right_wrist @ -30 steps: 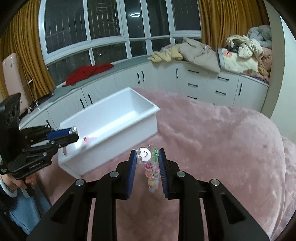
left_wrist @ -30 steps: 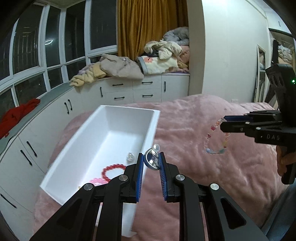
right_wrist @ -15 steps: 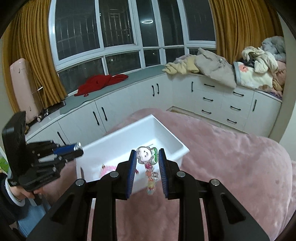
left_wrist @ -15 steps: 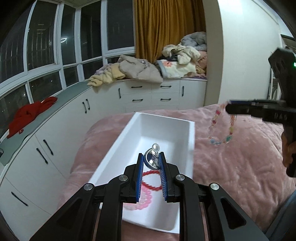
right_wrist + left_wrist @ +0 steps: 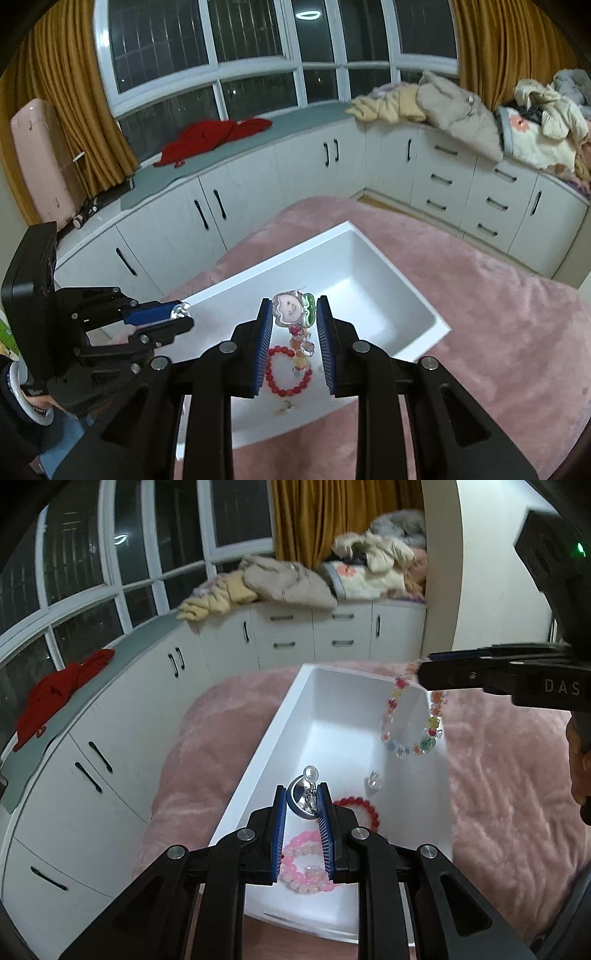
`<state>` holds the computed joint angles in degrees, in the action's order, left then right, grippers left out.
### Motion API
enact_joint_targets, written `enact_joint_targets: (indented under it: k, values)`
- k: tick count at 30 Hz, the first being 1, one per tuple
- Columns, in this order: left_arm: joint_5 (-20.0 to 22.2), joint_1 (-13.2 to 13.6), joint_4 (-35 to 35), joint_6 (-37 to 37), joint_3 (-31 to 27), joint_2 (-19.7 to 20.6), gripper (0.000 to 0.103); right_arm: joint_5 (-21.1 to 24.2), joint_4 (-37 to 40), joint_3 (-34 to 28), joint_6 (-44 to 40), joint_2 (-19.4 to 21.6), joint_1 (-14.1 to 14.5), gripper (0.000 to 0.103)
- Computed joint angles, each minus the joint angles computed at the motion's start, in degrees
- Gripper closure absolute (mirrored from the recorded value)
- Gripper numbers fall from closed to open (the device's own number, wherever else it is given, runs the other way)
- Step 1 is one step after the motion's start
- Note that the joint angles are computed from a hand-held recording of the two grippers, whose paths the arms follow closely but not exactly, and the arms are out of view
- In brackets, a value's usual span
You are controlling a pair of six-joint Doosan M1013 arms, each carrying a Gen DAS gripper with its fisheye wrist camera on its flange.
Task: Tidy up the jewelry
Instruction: 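Lower both held items into the white box and open both grippers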
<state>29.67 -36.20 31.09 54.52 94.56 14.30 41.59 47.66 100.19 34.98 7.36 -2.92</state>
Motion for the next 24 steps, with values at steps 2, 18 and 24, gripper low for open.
enact_joint_targets:
  k: [2,18,24]
  values:
    - [1.00,0.16,-1.34,1.79,-0.74,0.95,0.081,-0.09,-1.26,-0.45,2.08,0.99,0.93,0.078]
    - [2.64,1.52,-11.35,8.17,-2.00,5.13,0.073,-1.67,-10.02,-1.97,11.06,5.51,4.01,0.076]
    - [2.16,1.20,-8.96,5.86,-1.07,4.51,0.050,-4.97,-13.27,-0.82,10.27,4.66,5.15,0.061]
